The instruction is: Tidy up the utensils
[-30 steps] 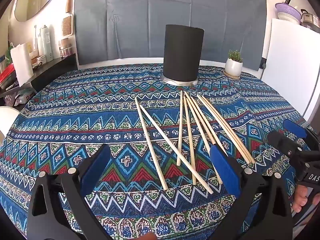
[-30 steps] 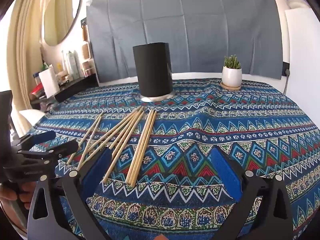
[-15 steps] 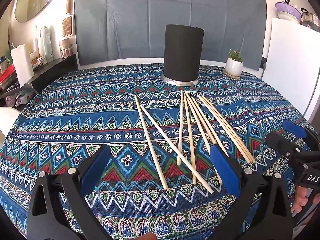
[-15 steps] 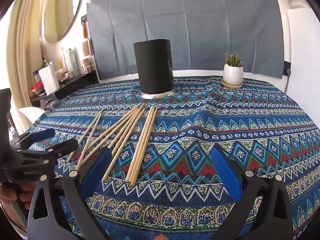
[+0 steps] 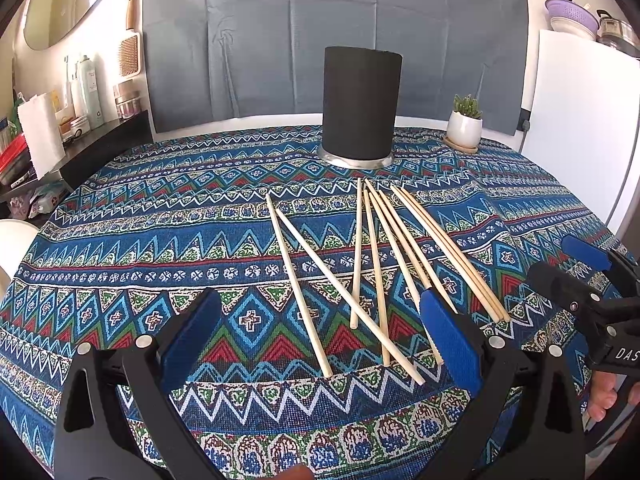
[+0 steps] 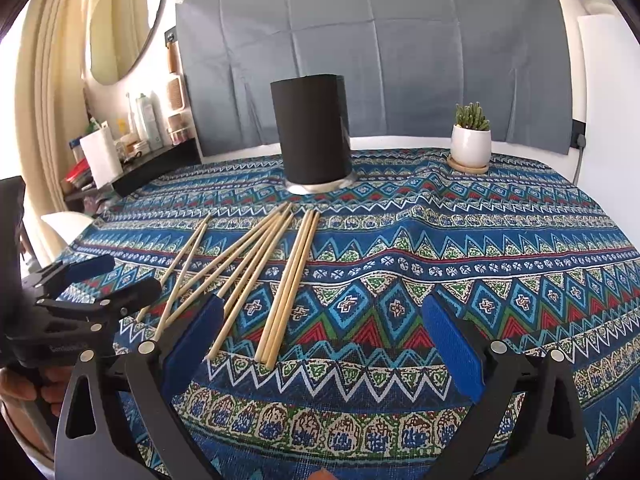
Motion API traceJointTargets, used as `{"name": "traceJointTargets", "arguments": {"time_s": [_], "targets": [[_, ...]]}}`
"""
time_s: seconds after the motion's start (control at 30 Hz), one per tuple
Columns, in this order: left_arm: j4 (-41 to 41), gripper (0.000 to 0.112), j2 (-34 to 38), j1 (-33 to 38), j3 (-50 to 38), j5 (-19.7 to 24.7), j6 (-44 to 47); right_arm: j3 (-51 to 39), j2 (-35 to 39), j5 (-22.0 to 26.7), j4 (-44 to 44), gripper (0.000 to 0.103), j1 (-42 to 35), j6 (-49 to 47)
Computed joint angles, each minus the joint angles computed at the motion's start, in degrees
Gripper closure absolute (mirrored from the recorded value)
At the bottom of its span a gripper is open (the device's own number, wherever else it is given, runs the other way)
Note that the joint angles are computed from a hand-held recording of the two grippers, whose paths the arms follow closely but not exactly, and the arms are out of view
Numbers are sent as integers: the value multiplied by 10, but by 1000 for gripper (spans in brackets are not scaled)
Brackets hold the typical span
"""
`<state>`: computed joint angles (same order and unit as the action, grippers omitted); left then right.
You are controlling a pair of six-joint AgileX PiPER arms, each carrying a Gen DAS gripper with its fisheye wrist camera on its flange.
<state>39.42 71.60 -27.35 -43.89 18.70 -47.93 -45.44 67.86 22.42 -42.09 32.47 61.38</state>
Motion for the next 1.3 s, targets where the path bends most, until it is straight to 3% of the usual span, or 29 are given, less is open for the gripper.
{"name": "traceJointTargets", "arguments": {"time_s": [0.47, 0.87, 1.0, 1.07, 1.2, 1.3], "targets": [[-14, 15, 5, -1, -3, -2, 11, -3, 1, -7, 55, 8, -12, -57], [-39, 15, 6, 14, -6, 5, 23, -19, 14, -19, 219, 8, -53, -224], [-89, 15, 26, 24, -34, 41, 66, -34, 25, 13, 186, 8, -41, -188], [-151, 15, 32, 40, -44, 39, 131, -48, 35, 30, 193, 8, -40, -207], [-129, 15, 51, 43, -72, 69, 132, -92, 60, 77, 226, 8, -49, -267], [-192, 15, 71, 66, -107, 95, 210, -139, 83, 117, 239, 8, -61, -302]]}}
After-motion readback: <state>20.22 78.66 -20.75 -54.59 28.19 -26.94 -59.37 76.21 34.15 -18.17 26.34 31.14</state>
